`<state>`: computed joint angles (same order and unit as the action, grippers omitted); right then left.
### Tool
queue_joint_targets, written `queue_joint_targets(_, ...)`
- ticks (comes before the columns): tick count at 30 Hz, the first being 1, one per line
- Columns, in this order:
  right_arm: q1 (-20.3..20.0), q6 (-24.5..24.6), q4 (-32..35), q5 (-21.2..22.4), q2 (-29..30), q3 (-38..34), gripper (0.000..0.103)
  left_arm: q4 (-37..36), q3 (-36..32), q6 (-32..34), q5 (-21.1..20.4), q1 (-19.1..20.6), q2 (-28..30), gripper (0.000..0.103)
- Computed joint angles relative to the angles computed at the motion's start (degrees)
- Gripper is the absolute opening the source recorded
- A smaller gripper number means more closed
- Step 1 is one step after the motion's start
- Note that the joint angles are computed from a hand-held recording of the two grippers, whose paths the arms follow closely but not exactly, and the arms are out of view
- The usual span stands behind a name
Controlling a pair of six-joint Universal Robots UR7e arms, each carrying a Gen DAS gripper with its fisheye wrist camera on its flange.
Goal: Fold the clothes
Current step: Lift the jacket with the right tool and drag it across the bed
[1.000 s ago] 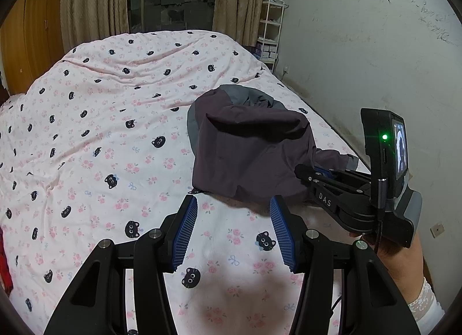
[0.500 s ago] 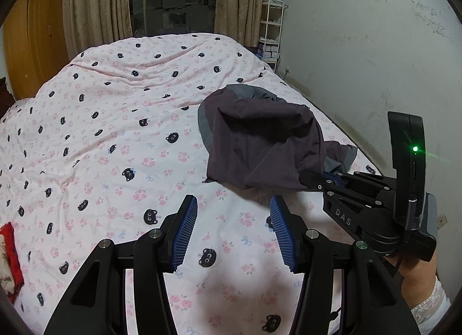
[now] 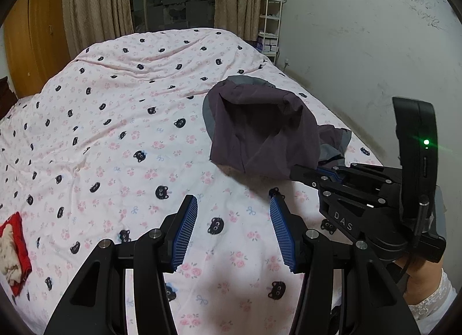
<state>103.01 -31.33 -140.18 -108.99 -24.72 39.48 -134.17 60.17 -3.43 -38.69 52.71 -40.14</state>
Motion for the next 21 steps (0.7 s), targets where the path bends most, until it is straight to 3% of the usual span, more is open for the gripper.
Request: queue_joint_targets(21,5.53,-3.16,-1.45,2.81,-5.24,14.83,0.003,-3.1,15.95,-5.64,5.32,-0.44,-12.51,0.048)
